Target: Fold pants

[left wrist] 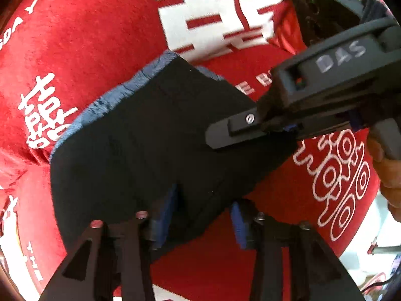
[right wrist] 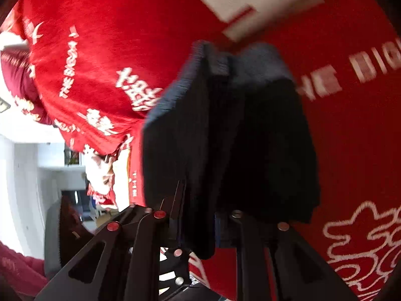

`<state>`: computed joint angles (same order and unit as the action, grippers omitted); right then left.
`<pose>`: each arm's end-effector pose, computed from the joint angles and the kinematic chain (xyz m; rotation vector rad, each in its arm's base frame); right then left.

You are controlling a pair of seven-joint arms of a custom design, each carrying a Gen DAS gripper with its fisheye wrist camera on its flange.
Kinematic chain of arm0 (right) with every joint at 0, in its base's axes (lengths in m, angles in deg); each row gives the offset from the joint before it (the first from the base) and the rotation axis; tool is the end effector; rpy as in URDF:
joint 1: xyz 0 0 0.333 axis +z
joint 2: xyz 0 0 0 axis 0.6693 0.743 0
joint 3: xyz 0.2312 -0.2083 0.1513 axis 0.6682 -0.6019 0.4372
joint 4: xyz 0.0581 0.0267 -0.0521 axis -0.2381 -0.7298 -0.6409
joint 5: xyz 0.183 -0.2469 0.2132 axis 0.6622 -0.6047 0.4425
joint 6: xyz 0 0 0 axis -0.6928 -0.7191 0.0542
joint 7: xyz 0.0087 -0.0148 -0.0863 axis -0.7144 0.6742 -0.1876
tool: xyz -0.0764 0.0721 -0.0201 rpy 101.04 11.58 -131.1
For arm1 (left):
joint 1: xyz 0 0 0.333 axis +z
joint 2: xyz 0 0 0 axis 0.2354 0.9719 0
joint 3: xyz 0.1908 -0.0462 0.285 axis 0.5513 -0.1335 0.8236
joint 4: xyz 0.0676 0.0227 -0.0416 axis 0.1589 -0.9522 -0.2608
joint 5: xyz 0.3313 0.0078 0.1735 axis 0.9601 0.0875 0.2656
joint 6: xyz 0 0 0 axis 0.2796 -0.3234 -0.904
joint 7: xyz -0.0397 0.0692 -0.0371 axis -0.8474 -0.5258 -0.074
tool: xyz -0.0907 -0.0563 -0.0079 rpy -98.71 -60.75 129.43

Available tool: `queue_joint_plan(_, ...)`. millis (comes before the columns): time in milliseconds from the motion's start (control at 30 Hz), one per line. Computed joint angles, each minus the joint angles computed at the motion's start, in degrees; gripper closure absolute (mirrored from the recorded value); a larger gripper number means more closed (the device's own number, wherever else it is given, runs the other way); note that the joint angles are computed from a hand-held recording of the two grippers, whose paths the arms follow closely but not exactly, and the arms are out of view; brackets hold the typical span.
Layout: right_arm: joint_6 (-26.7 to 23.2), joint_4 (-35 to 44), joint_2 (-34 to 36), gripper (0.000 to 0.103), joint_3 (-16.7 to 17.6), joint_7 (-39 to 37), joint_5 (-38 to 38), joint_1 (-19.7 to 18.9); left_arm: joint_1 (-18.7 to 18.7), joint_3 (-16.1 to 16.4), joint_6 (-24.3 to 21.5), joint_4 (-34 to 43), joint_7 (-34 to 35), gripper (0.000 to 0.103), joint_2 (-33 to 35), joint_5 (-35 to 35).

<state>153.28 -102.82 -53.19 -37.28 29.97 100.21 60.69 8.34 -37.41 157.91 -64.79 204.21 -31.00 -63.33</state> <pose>0.5712 0.2870 0.5321 -1.3654 1.9685 0.6671 0.5700 -0.1580 0.5475 -1.2771 2.6549 -0.4773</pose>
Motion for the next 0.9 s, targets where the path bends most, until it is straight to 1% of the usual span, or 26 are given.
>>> queue_joint_plan(33,0.6,-0.6,0.2,0.083,0.0,0.5,-0.3,0.2,0.0,0.0,-1.0,0.1,-0.2,0.052,0.0,0.4)
queue_joint_plan(67,1.1,-1.0,-0.1,0.083,0.0,1.3,-0.5,0.5,0.0,0.1,-2.0,0.4,-0.4,0.046,-0.1,0.7)
queue_joint_plan(100,1.9,-1.8,-0.4,0.083,0.1,1.4,0.1,0.5,0.2,0.2,-3.4,1.1,-0.7,0.031,-0.1,0.3)
queue_joint_plan(133,2.2,-2.0,-0.3,0.082,0.0,1.7,0.2,0.5,0.8,0.6,-5.5,2.0,-1.2,0.024,-0.2,-1.4)
queue_joint_plan(233,1.3,-1.8,-0.8,0.082,-0.4,3.1,-2.7,0.8,2.3,1.7,-9.8,5.1,-2.0,0.024,-0.4,-3.3)
queue_joint_plan(333,-1.5,2.0,0.3,0.082,-1.0,5.7,-11.2,1.7,3.1,2.5,-7.9,5.7,-5.3,0.024,-0.6,0.7)
queue_joint_plan(400,-4.3,3.9,1.0,0.078,-1.5,7.6,-16.5,2.1,3.6,3.0,-8.0,7.4,-10.2,0.024,1.1,4.0)
queue_joint_plan(433,-5.8,4.0,0.8,0.077,-2.0,9.3,-19.6,2.4,3.8,3.4,-9.9,9.4,-14.5,0.024,3.2,7.0)
queue_joint_plan(500,-6.4,1.7,-1.1,0.077,-2.3,10.3,-21.2,2.1,4.2,3.6,-12.2,11.2,-19.4,0.024,5.4,9.9)
queue_joint_plan(567,-6.4,1.0,-2.0,0.077,-2.2,12.3,-22.2,2.2,5.1,3.5,-13.8,12.2,-21.4,0.015,7.2,10.0)
queue_joint_plan(600,-7.3,0.7,-2.5,0.076,-2.3,13.3,-23.1,2.3,5.3,3.5,-13.6,12.1,-21.9,0.008,7.2,10.6)
queue_joint_plan(633,-8.9,0.7,-3.0,0.072,-2.4,14.8,-24.9,2.4,5.3,3.3,-12.8,11.7,-23.2,0.006,7.1,11.4)
queue_joint_plan(667,-10.8,1.1,-3.2,0.071,-2.5,16.4,-26.9,2.6,5.3,3.1,-12.8,11.5,-23.7,0.006,7.1,11.5)
queue_joint_plan(733,-14.9,2.7,-3.3,0.064,-2.6,19.7,-31.3,3.1,5.3,2.8,-12.3,10.9,-24.8,0.006,6.7,12.1)
queue_joint_plan(767,-15.7,2.6,-3.8,0.064,-2.7,20.7,-32.5,3.1,5.4,2.8,-12.0,10.5,-25.1,0.006,6.4,12.2)
queue_joint_plan(900,-16.1,3.8,-4.6,0.064,-2.6,23.2,-36.4,3.3,5.4,2.6,-11.4,9.9,-26.1,0.005,6.3,12.4)
